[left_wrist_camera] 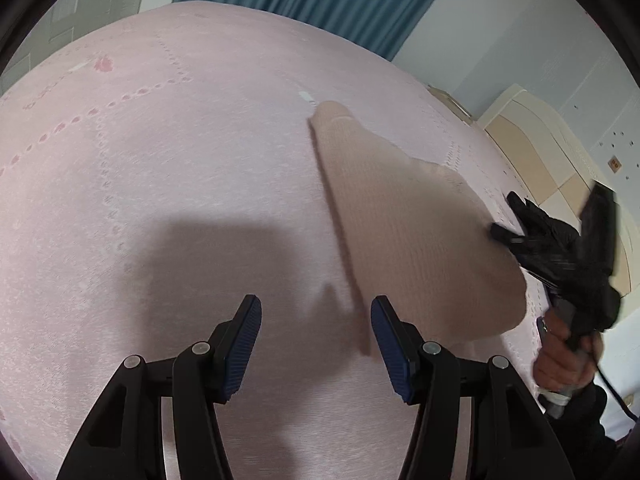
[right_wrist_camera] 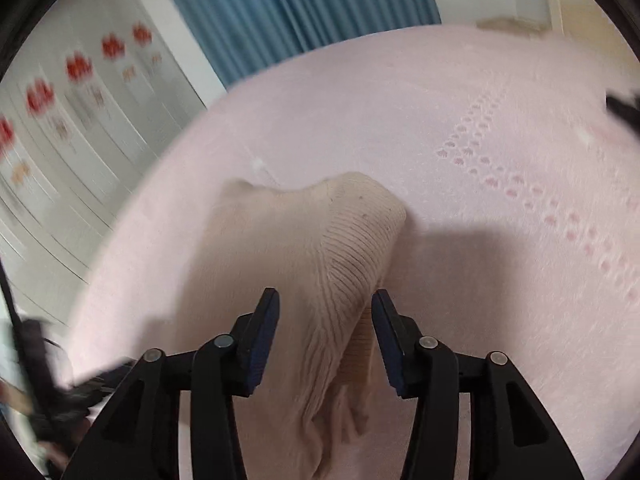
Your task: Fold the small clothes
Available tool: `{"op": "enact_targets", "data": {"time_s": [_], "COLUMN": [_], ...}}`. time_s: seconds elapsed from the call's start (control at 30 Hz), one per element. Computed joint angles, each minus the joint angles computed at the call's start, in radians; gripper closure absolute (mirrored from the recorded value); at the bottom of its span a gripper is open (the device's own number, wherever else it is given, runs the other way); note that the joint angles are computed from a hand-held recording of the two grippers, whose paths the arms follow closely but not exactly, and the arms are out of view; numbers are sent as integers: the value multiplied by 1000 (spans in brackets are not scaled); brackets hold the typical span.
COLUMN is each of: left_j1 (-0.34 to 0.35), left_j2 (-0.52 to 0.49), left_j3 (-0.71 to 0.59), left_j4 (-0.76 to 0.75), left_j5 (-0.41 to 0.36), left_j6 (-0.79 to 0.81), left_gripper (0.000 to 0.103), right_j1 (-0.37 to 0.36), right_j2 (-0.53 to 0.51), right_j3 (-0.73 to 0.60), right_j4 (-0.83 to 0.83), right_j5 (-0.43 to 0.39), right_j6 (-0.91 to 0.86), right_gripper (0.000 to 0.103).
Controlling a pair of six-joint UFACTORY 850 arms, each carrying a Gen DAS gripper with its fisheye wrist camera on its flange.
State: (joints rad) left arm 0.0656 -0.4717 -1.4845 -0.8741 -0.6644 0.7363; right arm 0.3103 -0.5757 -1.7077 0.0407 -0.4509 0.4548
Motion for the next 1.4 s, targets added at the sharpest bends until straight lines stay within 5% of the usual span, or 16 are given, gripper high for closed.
{"op": "enact_targets", "data": {"time_s": [0.03,0.1,0.17,0.23,0.33,0.4,0.63,0.8,0.9,1.07,1.13,1.27,1.4], "left_j1": [-8,-20,-27,-32,-38,-46,-80,-106,-141,-161,-143,-123,-129], "left_j2": [4,11,17,13,1,-13,-53,-99,-125,-102,-110,-133,-165], "left_j3": [-2,-1,1,-8,-28,-51,-131,-197,-225,-159,-161,-198,-258], "left_j4": [10,29,34,28,50,71,112,107,227,320,245,163,154], "left_j5": [5,20,30,31,33,34,57,42,56,140,109,65,96], "left_j6": [-2,-8,-7,-2,-25,-49,-90,-94,-175,-212,-175,-145,-129], "left_gripper": [48,48,48,48,48,48,48,48,48,44,40,39,51], "right_j1": [5,2,-7,-17,-30,-22,-28,-16,-8,-3,-15,-19,-26], "right_j2": [-24,-11,69,84,-7,-42,-6,74,85,17,12,14,32], "right_j3": [-30,3,112,142,42,20,31,117,148,103,115,96,99], "right_j4": [-47,-19,131,157,-86,-186,-152,-323,-244,-233,-109,-121,-297], "right_j5": [-33,25,208,265,68,22,44,187,246,133,147,133,200], "right_j6": [27,-29,-182,-181,25,115,70,240,136,77,-23,-55,146], "right_gripper": [86,90,91,91,92,91,76,75,71,71,72,71,71]}}
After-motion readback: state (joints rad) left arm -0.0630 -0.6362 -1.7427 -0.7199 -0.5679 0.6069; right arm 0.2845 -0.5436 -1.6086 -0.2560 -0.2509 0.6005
